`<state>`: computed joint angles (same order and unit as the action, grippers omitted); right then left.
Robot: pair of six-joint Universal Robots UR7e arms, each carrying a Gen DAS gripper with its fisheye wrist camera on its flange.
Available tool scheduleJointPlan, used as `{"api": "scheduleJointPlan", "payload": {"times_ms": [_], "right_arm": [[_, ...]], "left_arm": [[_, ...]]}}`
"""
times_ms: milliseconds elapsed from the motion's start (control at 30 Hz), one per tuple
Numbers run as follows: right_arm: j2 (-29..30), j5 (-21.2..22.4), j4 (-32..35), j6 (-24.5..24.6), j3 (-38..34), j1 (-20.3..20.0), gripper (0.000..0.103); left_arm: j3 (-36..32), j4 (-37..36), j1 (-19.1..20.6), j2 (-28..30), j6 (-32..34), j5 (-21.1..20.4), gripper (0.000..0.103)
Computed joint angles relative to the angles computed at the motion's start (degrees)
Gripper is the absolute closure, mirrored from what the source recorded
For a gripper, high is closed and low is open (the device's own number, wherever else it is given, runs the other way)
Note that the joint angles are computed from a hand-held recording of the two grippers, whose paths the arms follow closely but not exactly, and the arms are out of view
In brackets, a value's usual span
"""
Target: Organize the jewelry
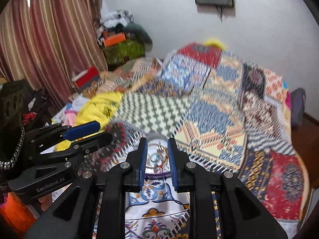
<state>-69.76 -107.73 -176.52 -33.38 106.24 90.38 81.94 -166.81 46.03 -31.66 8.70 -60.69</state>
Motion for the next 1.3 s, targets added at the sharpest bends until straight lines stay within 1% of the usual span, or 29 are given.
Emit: {"api": "scheduleJointPlan", "payload": {"times_ms": [67, 133, 300, 333, 367, 400, 433, 467, 500, 533, 567, 633, 733, 767, 833, 867, 967, 1100, 1167, 1300], "right_arm": [[-1.43, 0.14, -2.75, -0.4, 1.51, 1.33, 0.085], [-2.98, -0.09, -7.85, -1.24, 3.92, 3.18, 0.085], [-7.17, 1.43, -21.07, -3.53, 10.58, 7.53, 0.084], [-7.3, 1.25, -23.27, -3.97, 11.3, 8.25, 0.083], [-7.37, 0.97, -25.91, -4.49, 12.05, 9.02, 0.077], [-7.52, 0.49, -29.73, -5.07, 13.27, 10.1, 0.071], [-7.52, 0.55, -32.09, -5.39, 13.95, 10.45, 0.055], [-7.46, 0.6, -35.0, -5.74, 14.8, 10.94, 0.043], [-7.34, 0.64, -39.13, -6.28, 16.02, 11.6, 0.04], [-7.17, 0.34, -41.6, -6.78, 16.62, 12.1, 0.036], [-6.72, -0.19, -43.61, -7.33, 16.92, 12.56, 0.034], [-5.85, -1.88, -47.66, -8.56, 17.55, 13.86, 0.032], [-4.93, -2.93, -49.84, -9.01, 17.74, 14.44, 0.017], [-4.56, -3.12, -50.72, -9.0, 17.8, 14.54, 0.015], [-4.09, -3.73, -51.34, -8.88, 17.74, 14.64, 0.013], [-3.93, -3.88, -51.0, -8.51, 17.54, 14.62, 0.012], [-3.41, -4.44, -51.55, -7.91, 17.16, 14.46, 0.001], [-3.69, -5.03, -52.02, -7.59, 17.87, 14.46, 0.0], [-4.14, -4.55, -51.27, -7.22, 18.03, 14.22, 0.0], [-4.26, -4.85, -52.18, -7.88, 18.7, 14.48, 0.0]], "left_arm": [[3.03, -4.56, -1.58, -2.09, 1.2, 1.11, 0.07], [5.56, -8.96, -3.18, -3.66, 2.75, 2.47, 0.07], [13.8, -26.62, -9.07, -7.46, 11.11, 6.34, 0.07], [15.24, -30.12, -10.21, -8.02, 12.59, 7.11, 0.067], [16.27, -32.69, -11.06, -8.45, 13.41, 7.69, 0.063], [17.3, -35.03, -11.81, -8.94, 13.84, 8.17, 0.053], [17.95, -36.48, -12.25, -9.29, 14.01, 8.49, 0.046], [19.05, -39.07, -13.06, -9.81, 14.33, 9.1, 0.045], [19.74, -40.42, -13.52, -10.2, 14.56, 9.44, 0.042], [20.34, -41.51, -13.97, -10.59, 14.7, 9.81, 0.037], [20.98, -42.61, -14.44, -10.99, 14.72, 10.28, 0.034], [22.32, -44.47, -15.13, -11.83, 14.17, 10.96, 0.02], [23.83, -48.11, -16.18, -12.33, 14.54, 11.55, 0.011], [24.14, -50.06, -16.75, -12.11, 15.73, 12.59, 0.01], [24.91, -52.7, -17.72, -11.95, 17.53, 14.16, 0.004], [24.93, -53.81, -18.05, -11.65, 18.49, 14.98, 0.003], [25.88, -54.57, -18.63, -11.91, 18.84, 15.91, 0.003], [26.52, -54.25, -18.73, -12.3, 17.62, 16.28, 0.001], [26.25, -53.77, -18.48, -12.31, 17.33, 16.2, 0.001], [26.06, -52.28, -18.2, -12.48, 16.33, 16.15, 0.001]]}}
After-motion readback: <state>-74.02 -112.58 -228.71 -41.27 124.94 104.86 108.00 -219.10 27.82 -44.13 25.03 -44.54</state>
